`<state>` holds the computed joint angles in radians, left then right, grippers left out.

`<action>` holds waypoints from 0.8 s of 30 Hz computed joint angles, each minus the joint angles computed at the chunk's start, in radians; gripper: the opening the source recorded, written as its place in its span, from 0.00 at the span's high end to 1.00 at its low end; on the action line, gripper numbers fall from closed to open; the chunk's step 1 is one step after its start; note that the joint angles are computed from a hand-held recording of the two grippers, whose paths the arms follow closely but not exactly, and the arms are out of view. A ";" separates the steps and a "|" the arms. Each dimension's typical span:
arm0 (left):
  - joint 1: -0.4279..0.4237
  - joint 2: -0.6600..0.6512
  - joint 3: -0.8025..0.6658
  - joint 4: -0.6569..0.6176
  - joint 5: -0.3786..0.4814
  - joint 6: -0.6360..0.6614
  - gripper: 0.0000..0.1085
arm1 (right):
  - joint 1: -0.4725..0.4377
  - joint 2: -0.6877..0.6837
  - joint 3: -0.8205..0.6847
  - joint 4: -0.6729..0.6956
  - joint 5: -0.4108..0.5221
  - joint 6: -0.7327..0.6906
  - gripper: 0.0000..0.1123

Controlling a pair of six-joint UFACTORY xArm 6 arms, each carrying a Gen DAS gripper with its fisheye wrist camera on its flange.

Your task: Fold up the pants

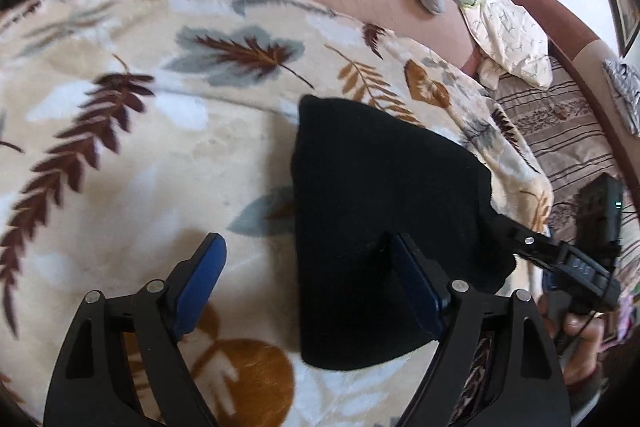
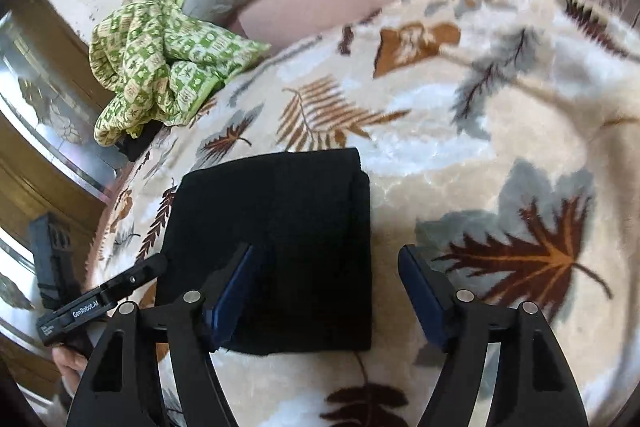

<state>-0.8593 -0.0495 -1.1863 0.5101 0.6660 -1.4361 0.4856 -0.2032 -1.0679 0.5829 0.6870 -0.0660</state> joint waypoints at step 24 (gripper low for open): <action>0.105 0.056 -0.134 -0.008 0.009 0.199 0.57 | 0.090 0.205 -0.246 0.071 -0.082 -0.057 0.63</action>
